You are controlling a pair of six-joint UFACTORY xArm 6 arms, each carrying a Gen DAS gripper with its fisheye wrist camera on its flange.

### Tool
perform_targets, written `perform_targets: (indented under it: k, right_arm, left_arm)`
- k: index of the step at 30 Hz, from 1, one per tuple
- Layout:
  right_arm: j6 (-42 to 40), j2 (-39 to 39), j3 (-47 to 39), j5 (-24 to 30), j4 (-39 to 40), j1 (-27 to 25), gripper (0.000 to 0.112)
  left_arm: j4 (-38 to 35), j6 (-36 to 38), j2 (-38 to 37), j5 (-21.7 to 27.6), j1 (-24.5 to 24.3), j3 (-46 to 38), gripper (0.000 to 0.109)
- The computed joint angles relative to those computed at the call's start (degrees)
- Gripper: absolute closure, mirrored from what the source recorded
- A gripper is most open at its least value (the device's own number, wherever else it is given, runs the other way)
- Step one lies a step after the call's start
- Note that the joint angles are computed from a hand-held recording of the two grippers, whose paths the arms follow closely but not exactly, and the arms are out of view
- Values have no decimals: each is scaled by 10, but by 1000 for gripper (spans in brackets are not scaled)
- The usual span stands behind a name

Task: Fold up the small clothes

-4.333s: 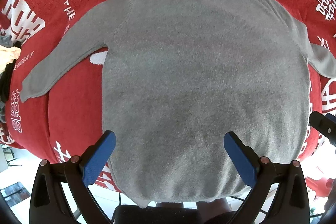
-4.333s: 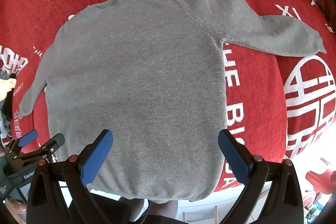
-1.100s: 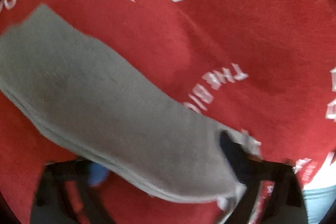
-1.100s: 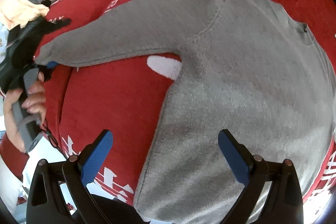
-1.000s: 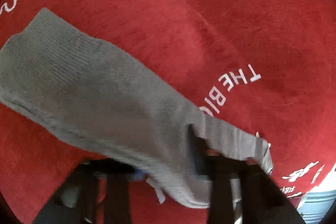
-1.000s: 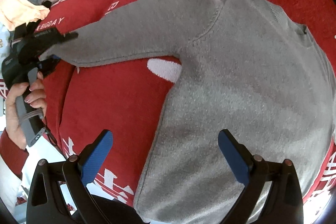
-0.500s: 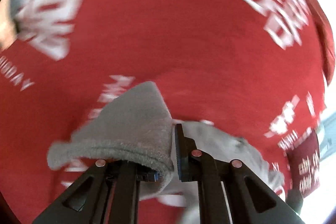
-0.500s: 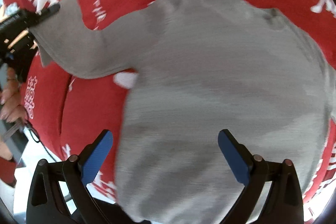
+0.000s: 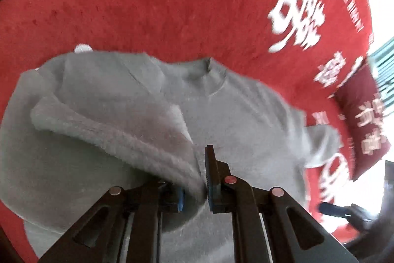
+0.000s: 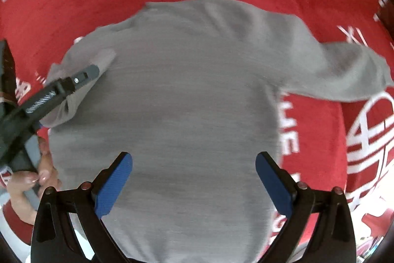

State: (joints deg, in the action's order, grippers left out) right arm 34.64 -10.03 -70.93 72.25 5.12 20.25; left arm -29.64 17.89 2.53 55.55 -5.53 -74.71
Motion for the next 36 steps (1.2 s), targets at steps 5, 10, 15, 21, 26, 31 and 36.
perform_targets:
  k: [5, 10, 15, 21, 26, 31, 36]
  right_arm:
    - [-4, -39, 48, -12, 13, -28, 12]
    - [-6, -22, 22, -23, 5, -10, 12]
    - [-69, 60, -74, -50, -16, 27, 12]
    - [-211, 255, -303, -48, -41, 106, 12]
    - [-267, 400, -460, 22, -202, 181, 21]
    - [-242, 441, -515, 43, -193, 158, 105]
    - [-120, 279, -314, -131, -138, 85, 105]
  left_arm:
    - [103, -63, -13, -24, -35, 17, 82]
    - [133, -41, -68, -29, -19, 34, 17]
    - [209, -63, -103, -26, 40, 39, 17]
    - [303, -100, -110, -3, 140, 68, 17]
    - [311, -107, -93, 2, 158, 87, 17]
    - [310, -110, -66, -4, 141, 80, 17]
    - [314, -145, -48, -14, 138, 64, 17]
